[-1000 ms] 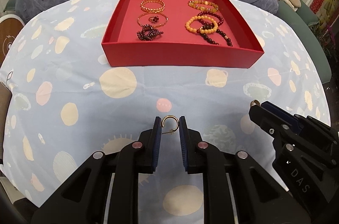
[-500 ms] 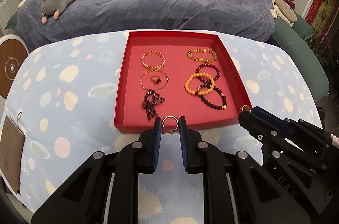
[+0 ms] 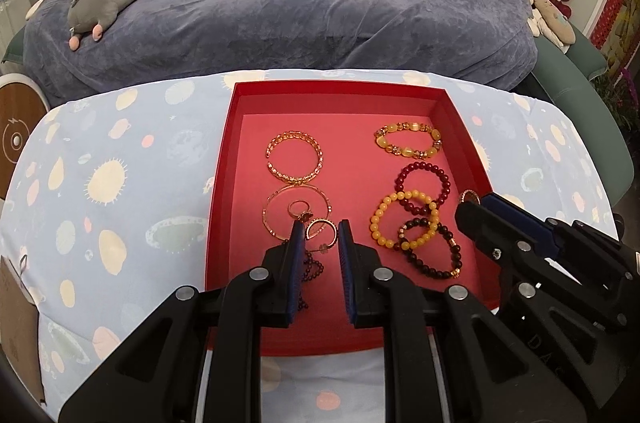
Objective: Organize jewelry
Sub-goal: 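Carry both hoop earrings into the red box and open both grippers, then lift both open grippers away from the red box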
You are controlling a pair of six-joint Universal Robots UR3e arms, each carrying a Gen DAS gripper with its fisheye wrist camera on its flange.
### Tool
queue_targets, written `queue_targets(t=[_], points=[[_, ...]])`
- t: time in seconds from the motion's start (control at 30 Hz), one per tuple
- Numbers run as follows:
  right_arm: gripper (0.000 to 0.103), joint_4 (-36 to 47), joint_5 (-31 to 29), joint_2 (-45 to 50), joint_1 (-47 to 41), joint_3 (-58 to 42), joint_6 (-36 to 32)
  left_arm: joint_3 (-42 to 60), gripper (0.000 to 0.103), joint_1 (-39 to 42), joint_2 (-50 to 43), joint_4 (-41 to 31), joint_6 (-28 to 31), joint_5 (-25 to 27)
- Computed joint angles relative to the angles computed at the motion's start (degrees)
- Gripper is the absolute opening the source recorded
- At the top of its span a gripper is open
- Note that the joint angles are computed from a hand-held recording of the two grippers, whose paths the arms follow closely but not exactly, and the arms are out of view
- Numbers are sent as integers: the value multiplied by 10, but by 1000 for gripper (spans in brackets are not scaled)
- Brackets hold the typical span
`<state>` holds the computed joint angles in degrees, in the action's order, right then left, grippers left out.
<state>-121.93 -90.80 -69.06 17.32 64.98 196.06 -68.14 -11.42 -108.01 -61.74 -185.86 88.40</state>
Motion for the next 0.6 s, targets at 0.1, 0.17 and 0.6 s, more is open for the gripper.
queue_targets(t=[0.1,0.17,0.6], points=[[16,-1,0,23,-4,-17,-4,20,17,2,-26,1,2,2],[16,0,1,38,-5,-30,-4,33,17,2,-41,1,2,5],[21,-9,-5,71,-9,-42,-6,41,37,4,-74,26,-10,14]])
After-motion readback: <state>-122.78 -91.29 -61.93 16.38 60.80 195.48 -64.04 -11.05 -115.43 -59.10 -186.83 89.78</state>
